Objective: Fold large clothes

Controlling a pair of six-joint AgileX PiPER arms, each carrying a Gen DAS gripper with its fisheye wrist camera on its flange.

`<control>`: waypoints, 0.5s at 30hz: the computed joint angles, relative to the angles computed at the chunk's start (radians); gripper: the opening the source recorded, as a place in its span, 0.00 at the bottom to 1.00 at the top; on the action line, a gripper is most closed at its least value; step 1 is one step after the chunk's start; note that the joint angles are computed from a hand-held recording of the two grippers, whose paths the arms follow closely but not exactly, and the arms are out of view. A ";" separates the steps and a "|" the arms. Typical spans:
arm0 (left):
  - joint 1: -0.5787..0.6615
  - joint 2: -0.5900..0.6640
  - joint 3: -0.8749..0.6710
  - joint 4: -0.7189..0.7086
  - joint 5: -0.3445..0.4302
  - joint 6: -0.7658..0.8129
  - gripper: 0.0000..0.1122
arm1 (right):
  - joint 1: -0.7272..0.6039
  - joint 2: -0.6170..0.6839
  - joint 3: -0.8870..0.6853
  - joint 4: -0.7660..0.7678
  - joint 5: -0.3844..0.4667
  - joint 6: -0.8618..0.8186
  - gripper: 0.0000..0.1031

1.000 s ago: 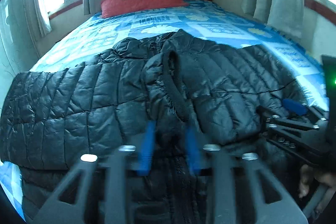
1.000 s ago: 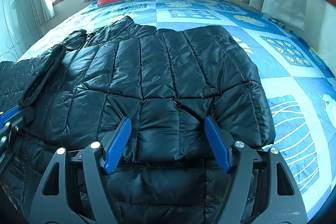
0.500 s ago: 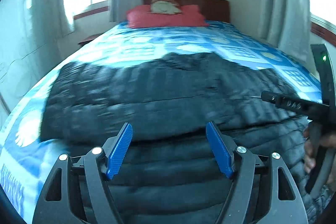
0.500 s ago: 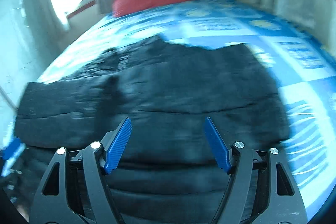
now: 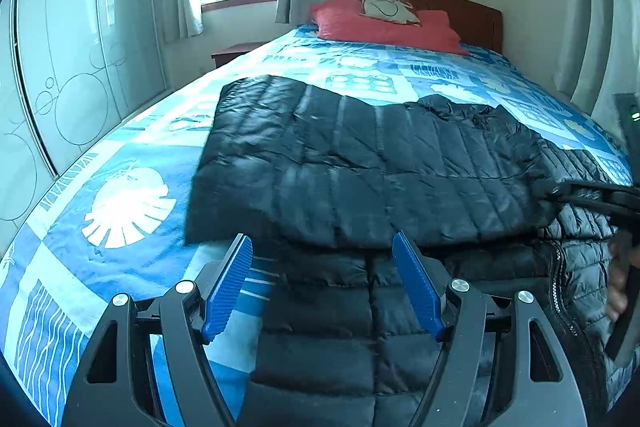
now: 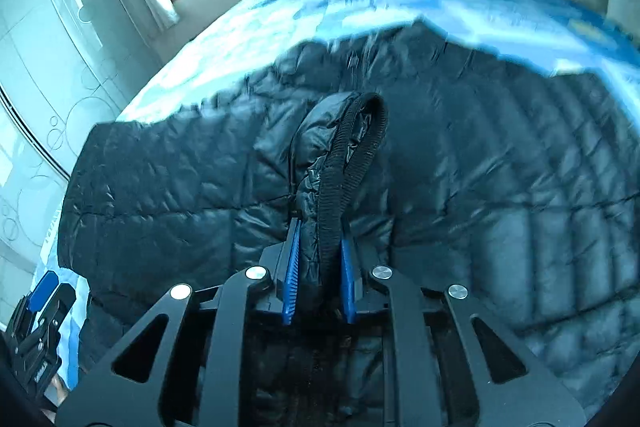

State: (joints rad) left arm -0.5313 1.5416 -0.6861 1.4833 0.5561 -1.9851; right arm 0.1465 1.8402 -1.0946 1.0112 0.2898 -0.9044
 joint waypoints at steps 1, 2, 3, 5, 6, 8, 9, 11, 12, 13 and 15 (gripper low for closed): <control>0.001 -0.005 0.003 0.011 0.003 -0.005 0.64 | -0.014 -0.032 0.023 0.025 -0.019 -0.041 0.16; -0.002 -0.008 0.004 0.015 0.008 -0.005 0.64 | -0.040 -0.060 0.040 0.067 -0.018 -0.093 0.16; -0.004 -0.008 0.001 0.019 0.015 -0.002 0.64 | -0.065 -0.077 0.049 0.093 -0.009 -0.127 0.16; -0.002 -0.007 -0.005 0.024 0.014 -0.004 0.64 | -0.132 -0.107 0.057 0.076 -0.004 -0.136 0.16; 0.003 -0.005 -0.010 0.023 0.009 -0.002 0.64 | -0.157 -0.109 0.055 0.069 -0.004 -0.141 0.16; 0.020 0.006 -0.030 0.016 -0.008 0.004 0.64 | -0.216 -0.108 0.051 0.042 -0.001 -0.145 0.16; 0.026 0.009 -0.037 0.013 -0.013 0.005 0.64 | -0.251 -0.100 0.046 0.030 0.001 -0.149 0.16; 0.039 0.021 -0.060 0.006 -0.024 0.014 0.64 | -0.311 -0.073 0.028 0.011 0.016 -0.151 0.16; 0.044 0.026 -0.068 0.006 -0.027 0.017 0.64 | -0.344 -0.055 0.016 -0.010 0.027 -0.141 0.16; 0.047 0.037 -0.083 0.005 -0.026 0.025 0.64 | -0.358 -0.033 0.004 -0.013 0.027 -0.145 0.16; 0.054 0.056 -0.109 -0.005 -0.025 0.048 0.64 | -0.384 0.006 -0.008 -0.067 0.009 -0.109 0.16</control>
State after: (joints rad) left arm -0.4774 1.5978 -0.7951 1.4781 0.5314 -1.9372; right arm -0.2372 1.8462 -1.1021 0.9442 0.2989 -1.0135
